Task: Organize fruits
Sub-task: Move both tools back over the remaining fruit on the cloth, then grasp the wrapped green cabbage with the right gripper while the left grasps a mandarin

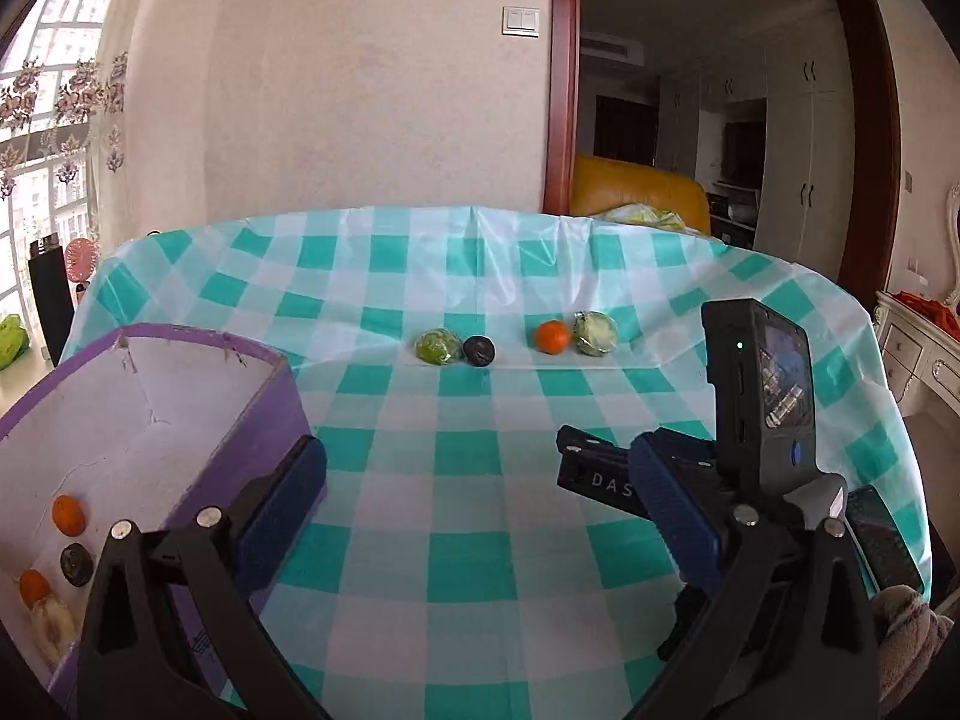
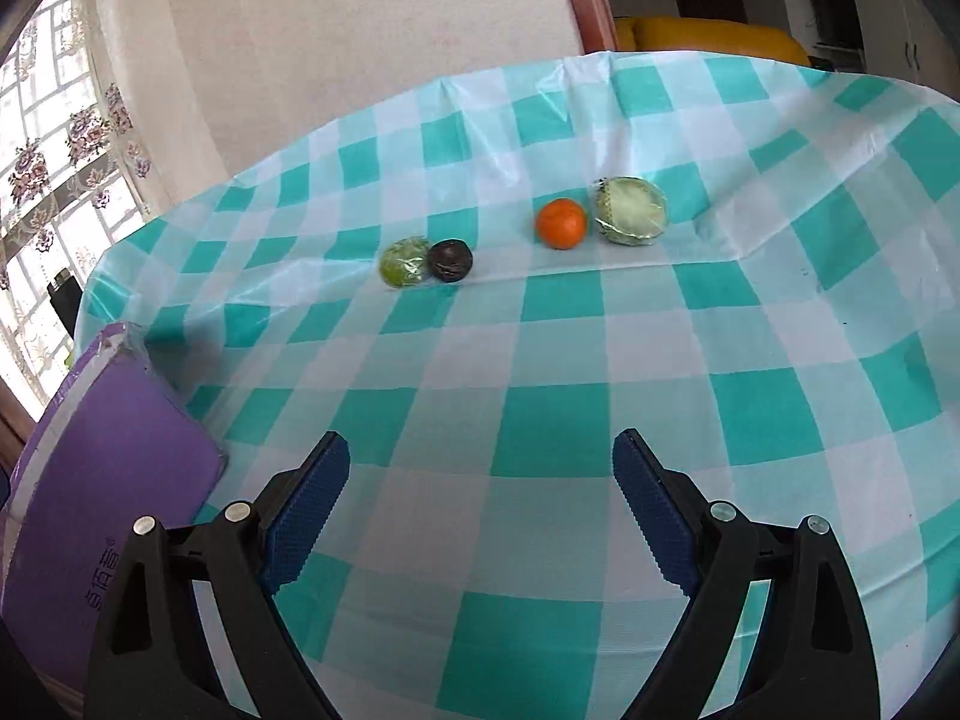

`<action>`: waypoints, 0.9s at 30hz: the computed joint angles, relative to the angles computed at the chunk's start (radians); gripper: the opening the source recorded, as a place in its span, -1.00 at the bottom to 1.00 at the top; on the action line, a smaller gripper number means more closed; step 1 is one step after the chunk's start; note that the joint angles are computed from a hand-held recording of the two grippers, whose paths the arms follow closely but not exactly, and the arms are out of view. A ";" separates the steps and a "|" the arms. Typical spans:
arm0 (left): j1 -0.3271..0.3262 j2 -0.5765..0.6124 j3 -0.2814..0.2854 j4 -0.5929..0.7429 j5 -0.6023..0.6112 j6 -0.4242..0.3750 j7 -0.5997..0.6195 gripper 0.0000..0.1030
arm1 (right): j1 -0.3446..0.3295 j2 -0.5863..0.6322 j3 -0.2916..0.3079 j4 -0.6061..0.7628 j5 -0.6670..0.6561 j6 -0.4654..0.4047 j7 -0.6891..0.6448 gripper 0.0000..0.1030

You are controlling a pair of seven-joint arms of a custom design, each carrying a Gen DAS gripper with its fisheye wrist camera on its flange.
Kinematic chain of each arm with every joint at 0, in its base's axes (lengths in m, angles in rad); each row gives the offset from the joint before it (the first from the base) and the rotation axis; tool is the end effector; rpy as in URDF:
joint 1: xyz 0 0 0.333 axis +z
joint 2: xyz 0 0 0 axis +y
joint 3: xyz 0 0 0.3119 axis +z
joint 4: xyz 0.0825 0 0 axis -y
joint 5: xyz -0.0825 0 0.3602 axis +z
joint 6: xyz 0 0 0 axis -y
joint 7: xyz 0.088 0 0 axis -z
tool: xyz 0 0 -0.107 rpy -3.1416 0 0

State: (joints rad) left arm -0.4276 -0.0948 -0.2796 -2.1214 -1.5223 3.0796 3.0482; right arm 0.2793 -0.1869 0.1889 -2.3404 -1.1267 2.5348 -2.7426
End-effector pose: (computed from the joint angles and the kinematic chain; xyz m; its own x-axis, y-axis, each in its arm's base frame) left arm 0.4418 -0.2765 0.5211 -0.6747 -0.7369 0.0416 -0.3549 0.2745 -0.8937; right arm 0.4294 0.2315 0.4515 -0.4897 -0.8339 -0.2545 -0.4741 0.4996 -0.7250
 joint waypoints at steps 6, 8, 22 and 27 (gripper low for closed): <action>-0.053 0.257 0.051 0.133 0.650 0.033 -0.664 0.96 | -0.035 -0.022 -0.014 -0.028 0.083 -0.093 -0.026 0.68; -0.103 0.327 0.136 0.200 0.827 -0.015 -0.888 0.96 | -0.046 -0.008 -0.025 -0.017 0.088 -0.113 -0.054 0.68; -0.036 0.731 0.131 0.774 1.071 -0.314 -1.412 0.96 | -0.169 0.095 -0.158 0.044 0.045 0.171 -0.167 0.67; -0.070 0.868 0.130 1.000 1.222 -0.395 -1.488 0.96 | -0.194 0.161 -0.184 0.109 0.152 0.175 -0.292 0.67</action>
